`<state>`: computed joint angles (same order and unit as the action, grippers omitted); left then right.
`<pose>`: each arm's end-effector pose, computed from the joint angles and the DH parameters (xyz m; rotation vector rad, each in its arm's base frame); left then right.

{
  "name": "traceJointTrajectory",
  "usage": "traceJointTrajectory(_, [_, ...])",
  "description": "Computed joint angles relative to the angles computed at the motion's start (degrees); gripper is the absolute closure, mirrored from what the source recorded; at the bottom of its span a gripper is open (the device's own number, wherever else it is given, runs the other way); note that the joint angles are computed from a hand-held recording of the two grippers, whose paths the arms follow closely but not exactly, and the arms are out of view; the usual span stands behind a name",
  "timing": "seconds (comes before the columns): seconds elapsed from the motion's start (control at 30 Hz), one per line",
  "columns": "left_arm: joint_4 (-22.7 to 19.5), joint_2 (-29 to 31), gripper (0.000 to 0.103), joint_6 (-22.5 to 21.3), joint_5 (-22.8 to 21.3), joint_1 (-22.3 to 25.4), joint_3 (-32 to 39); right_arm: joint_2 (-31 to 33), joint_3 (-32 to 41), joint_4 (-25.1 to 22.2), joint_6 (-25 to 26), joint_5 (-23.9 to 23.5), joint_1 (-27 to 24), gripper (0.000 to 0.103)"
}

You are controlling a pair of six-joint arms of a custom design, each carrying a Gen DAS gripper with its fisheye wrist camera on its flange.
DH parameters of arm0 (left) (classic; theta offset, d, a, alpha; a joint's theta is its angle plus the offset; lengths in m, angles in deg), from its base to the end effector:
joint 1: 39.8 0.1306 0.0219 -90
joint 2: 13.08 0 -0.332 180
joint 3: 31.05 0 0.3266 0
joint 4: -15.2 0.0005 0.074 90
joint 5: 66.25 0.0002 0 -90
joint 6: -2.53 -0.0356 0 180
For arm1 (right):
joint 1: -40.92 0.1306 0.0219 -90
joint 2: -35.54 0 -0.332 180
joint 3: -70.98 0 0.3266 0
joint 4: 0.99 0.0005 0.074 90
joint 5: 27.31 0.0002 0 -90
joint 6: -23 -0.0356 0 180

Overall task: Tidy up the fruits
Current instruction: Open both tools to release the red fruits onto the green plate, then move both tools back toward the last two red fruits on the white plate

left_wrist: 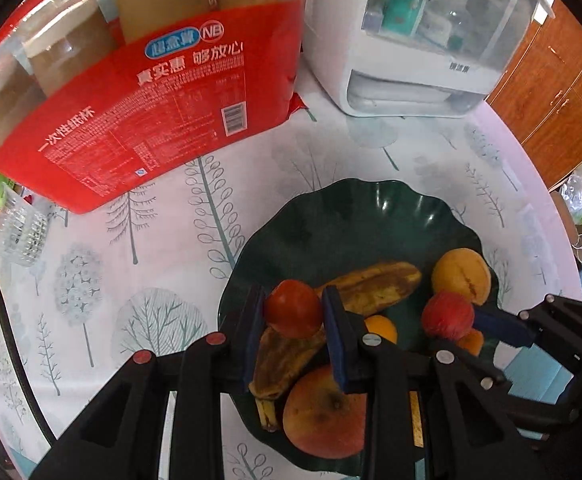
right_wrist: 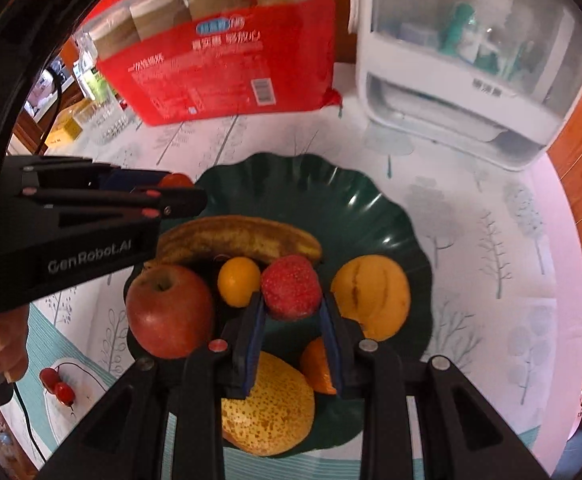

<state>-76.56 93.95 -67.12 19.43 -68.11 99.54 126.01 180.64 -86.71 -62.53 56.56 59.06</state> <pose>0.4051 -0.2158 0.4768 0.1717 2.7564 -0.1242 0.3567 0.1203 0.4695 -0.5670 2.6806 0.2134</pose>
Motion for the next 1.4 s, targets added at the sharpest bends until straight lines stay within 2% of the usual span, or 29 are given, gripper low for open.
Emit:
traceJointTrajectory(0.3, [0.7, 1.2, 0.075, -1.0, 1.3, 0.5, -0.6, 0.4, -1.1, 1.2, 0.1, 0.7, 0.4, 0.075])
traceJointTrajectory(0.5, [0.8, 1.0, 0.074, -1.8, 0.4, 0.0, -0.9, 0.4, -0.8, 1.6, -0.1, 0.8, -0.2, 0.074])
traceJointTrajectory(0.6, [0.5, 0.6, 0.066, -1.9, 0.5, -0.1, -1.0, 0.5, -0.4, 1.4, -0.5, -0.4, -0.6, 0.068])
traceJointTrajectory(0.67, [0.6, 0.2, 0.057, -2.0, 0.4, -0.3, -1.3, 0.2, -0.3, 1.5, -0.6, -0.3, -0.6, 0.064])
traceJointTrajectory(0.73, [0.8, -0.4, 0.044, -1.9, -0.2, -0.6, -1.7, 0.1, -0.3, 1.6, -0.7, 0.1, -0.3, 0.063])
traceJointTrajectory(0.93, [0.4, -1.9, 0.033, -1.6, -1.4, -1.7, -2.2, -0.5, -0.3, 1.7, -0.9, 1.1, 0.1, 0.063])
traceJointTrajectory(1.4, [-1.2, -7.8, 0.024, 1.2, -3.3, -2.3, -4.8, -2.7, 1.0, 0.0, -2.5, 2.4, 0.4, 0.063])
